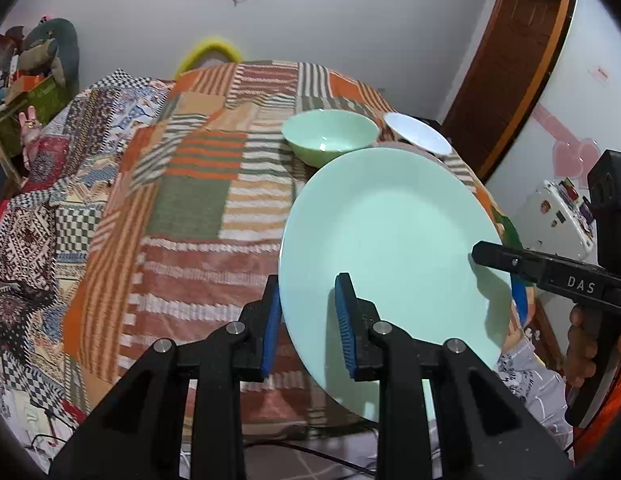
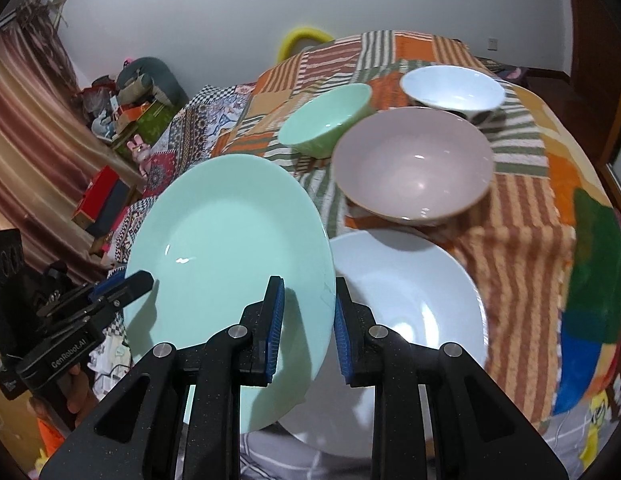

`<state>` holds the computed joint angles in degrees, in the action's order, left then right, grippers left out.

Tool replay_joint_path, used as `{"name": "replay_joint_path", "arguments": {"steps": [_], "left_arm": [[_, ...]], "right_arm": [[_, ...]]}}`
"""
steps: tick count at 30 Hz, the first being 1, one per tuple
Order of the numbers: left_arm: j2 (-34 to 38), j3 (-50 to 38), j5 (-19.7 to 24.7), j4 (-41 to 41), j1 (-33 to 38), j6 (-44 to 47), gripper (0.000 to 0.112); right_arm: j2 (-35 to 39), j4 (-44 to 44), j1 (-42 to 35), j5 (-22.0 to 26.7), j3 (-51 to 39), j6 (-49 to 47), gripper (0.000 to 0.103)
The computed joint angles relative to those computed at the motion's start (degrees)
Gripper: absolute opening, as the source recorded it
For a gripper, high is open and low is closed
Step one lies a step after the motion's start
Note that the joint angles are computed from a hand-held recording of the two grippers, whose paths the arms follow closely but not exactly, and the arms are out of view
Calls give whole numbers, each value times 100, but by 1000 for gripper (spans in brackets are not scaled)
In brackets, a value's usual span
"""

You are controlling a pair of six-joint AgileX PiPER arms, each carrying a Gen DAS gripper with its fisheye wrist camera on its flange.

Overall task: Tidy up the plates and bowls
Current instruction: 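Lift the mint green plate and carry it over the white plate, then lower the mint green plate onto the white plate, open right gripper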

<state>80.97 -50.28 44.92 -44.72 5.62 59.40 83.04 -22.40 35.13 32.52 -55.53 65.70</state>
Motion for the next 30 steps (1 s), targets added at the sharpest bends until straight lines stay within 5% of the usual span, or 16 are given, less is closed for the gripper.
{"name": "replay_joint_path", "arguments": {"steps": [30], "left_arm": [[841, 110, -929, 1417, -2071, -1833, 26]], "right_arm": [[-996, -193, -217, -326, 1669, 1146, 24]]}}
